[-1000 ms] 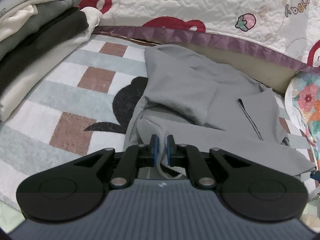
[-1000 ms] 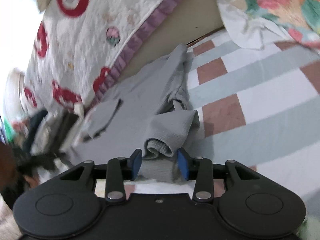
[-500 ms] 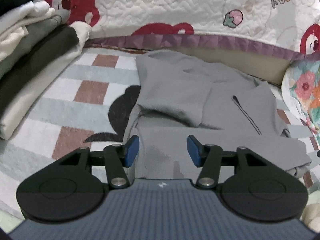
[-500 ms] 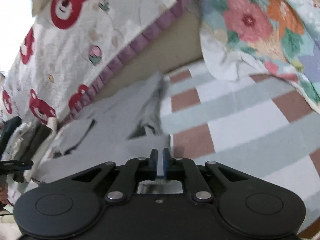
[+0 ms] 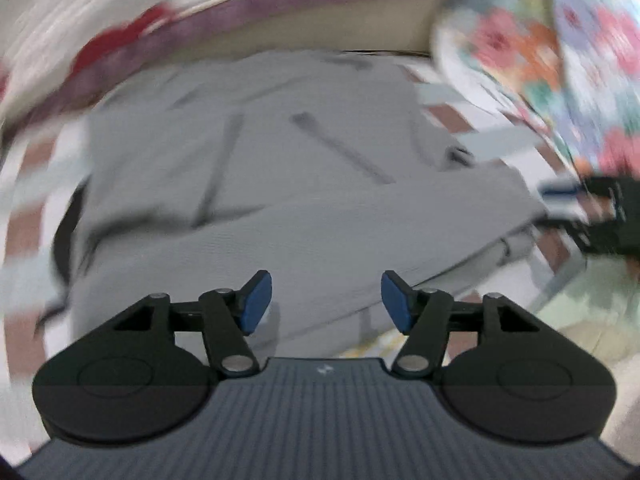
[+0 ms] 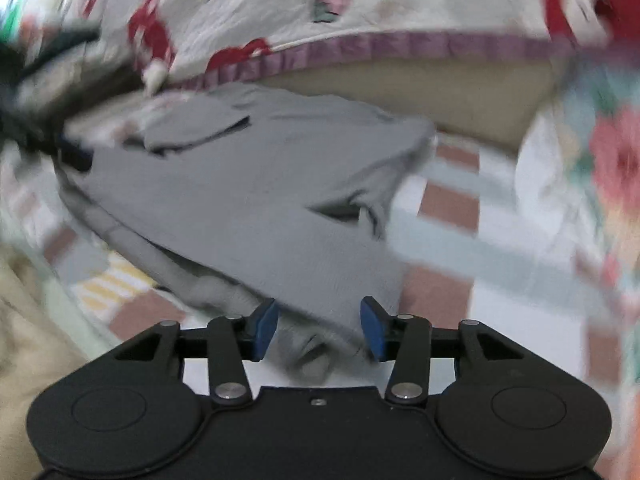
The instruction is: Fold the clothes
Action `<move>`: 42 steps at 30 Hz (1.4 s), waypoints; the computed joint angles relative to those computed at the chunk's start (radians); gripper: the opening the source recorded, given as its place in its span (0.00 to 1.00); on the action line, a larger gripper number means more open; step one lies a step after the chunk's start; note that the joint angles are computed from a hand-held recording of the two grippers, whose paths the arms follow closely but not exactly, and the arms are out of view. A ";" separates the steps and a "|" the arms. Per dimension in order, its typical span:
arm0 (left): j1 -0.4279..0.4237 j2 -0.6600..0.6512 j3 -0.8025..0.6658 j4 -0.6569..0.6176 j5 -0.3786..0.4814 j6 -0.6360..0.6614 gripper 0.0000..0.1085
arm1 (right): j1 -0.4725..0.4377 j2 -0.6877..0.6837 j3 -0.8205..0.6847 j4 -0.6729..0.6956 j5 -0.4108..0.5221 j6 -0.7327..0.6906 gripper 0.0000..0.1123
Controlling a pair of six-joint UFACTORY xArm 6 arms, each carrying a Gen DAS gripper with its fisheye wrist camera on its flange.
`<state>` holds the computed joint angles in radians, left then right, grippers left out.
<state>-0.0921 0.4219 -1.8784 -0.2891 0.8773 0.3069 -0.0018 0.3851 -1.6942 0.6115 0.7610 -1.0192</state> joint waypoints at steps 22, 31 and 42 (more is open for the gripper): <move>-0.133 0.043 0.111 0.040 -0.248 0.218 0.57 | 0.027 0.091 -0.083 -0.019 -0.088 0.124 0.12; -0.077 0.042 0.121 -0.097 -0.284 0.122 0.57 | 0.004 0.094 -0.047 -0.093 -0.147 0.392 0.03; -0.149 0.086 0.007 -0.315 -0.315 0.274 0.60 | -0.023 0.087 -0.162 0.399 -0.069 0.177 0.03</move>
<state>-0.2409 0.5084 -1.8712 -0.6036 0.5622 0.5813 -0.0251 0.4720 -1.8561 1.0105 0.6920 -0.8421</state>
